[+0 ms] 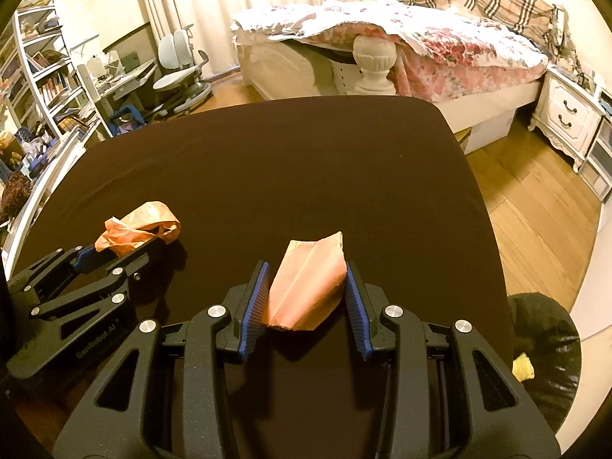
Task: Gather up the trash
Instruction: 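Grasp the crumpled orange paper with the left gripper while the right gripper holds the tan paper, then carry the tan paper and orange paper over the black bin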
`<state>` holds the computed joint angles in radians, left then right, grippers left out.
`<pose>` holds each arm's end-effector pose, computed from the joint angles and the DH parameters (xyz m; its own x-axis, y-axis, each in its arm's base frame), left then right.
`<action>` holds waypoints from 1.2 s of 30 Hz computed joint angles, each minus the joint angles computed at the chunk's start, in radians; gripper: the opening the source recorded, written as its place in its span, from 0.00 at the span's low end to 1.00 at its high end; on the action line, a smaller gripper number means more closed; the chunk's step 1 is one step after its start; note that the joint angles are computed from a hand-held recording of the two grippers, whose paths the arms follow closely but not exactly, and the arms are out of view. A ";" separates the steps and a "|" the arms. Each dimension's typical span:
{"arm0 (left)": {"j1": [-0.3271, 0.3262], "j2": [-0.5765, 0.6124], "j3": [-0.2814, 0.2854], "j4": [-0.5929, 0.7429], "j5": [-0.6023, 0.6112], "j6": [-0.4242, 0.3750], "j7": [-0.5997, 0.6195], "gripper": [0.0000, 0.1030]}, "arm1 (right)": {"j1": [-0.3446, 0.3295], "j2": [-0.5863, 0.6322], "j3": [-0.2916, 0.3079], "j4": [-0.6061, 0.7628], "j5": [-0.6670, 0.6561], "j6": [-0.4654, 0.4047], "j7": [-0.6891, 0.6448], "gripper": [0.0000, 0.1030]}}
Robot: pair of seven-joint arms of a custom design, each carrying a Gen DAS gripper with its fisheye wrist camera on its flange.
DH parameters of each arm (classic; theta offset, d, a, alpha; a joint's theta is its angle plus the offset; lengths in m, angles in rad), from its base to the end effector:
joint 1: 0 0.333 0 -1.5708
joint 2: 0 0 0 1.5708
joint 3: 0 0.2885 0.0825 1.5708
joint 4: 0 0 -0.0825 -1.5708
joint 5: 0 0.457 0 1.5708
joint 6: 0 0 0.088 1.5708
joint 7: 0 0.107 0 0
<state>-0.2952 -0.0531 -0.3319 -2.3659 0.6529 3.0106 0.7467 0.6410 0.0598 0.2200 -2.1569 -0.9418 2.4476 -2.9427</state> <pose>0.4483 -0.3796 0.3384 -0.4282 -0.9028 0.0396 -0.6866 0.2966 -0.6638 0.4076 0.4732 0.3240 -0.1902 -0.9753 -0.1119 -0.7463 0.2177 -0.6290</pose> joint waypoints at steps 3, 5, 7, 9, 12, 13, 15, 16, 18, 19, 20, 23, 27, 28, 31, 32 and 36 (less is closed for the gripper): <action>-0.012 -0.025 0.000 -0.028 -0.065 0.004 0.040 0.48 | 0.011 -0.020 0.012 -0.021 -0.002 -0.010 0.020 0.37; -0.011 -0.057 -0.012 -0.061 -0.097 0.015 0.052 0.48 | 0.017 -0.034 0.020 -0.038 -0.003 -0.014 0.037 0.37; 0.002 -0.080 -0.034 -0.085 -0.117 0.023 0.054 0.48 | 0.023 -0.048 0.030 -0.053 -0.001 -0.019 0.051 0.37; 0.016 -0.110 -0.058 -0.115 -0.137 0.034 0.056 0.48 | 0.028 -0.058 0.039 -0.064 0.000 -0.025 0.061 0.37; 0.036 -0.142 -0.095 -0.145 -0.173 0.044 0.069 0.48 | 0.036 -0.076 0.052 -0.083 0.003 -0.035 0.081 0.37; 0.047 -0.149 -0.111 -0.149 -0.181 0.046 0.071 0.48 | 0.039 -0.082 0.057 -0.090 0.004 -0.038 0.088 0.37; 0.061 -0.169 -0.138 -0.168 -0.201 0.051 0.077 0.48 | 0.044 -0.093 0.065 -0.101 0.006 -0.043 0.102 0.37; 0.068 -0.179 -0.152 -0.176 -0.210 0.054 0.079 0.48 | 0.047 -0.098 0.070 -0.107 0.007 -0.047 0.108 0.37; 0.076 -0.196 -0.173 -0.192 -0.236 0.059 0.087 0.48 | 0.052 -0.108 0.078 -0.118 0.010 -0.053 0.122 0.37; 0.078 -0.204 -0.181 -0.199 -0.251 0.062 0.093 0.48 | 0.055 -0.114 0.082 -0.124 0.012 -0.058 0.127 0.37; 0.079 -0.213 -0.189 -0.208 -0.266 0.065 0.098 0.48 | 0.057 -0.119 0.086 -0.128 0.014 -0.063 0.132 0.37; 0.079 -0.240 -0.210 -0.231 -0.311 0.071 0.119 0.48 | 0.064 -0.141 0.098 -0.152 0.017 -0.071 0.157 0.37; 0.087 -0.270 -0.248 -0.253 -0.358 0.077 0.137 0.48 | 0.073 -0.176 0.115 -0.182 0.025 -0.088 0.186 0.37; 0.089 -0.276 -0.257 -0.258 -0.367 0.080 0.140 0.48 | 0.074 -0.184 0.120 -0.190 0.026 -0.092 0.193 0.37; 0.100 -0.287 -0.291 -0.265 -0.389 0.088 0.146 0.48 | 0.080 -0.209 0.133 -0.212 0.037 -0.110 0.210 0.37; 0.102 -0.290 -0.299 -0.267 -0.396 0.091 0.149 0.48 | 0.082 -0.218 0.138 -0.220 0.042 -0.117 0.214 0.37; 0.109 -0.289 -0.331 -0.261 -0.416 0.100 0.162 0.48 | 0.090 -0.258 0.154 -0.257 0.066 -0.147 0.232 0.37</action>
<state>-0.1859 -0.3423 -0.6631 -2.6274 0.2369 3.1105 0.9085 0.7312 -0.1985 0.3743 -2.4140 -0.8758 2.3008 -2.7108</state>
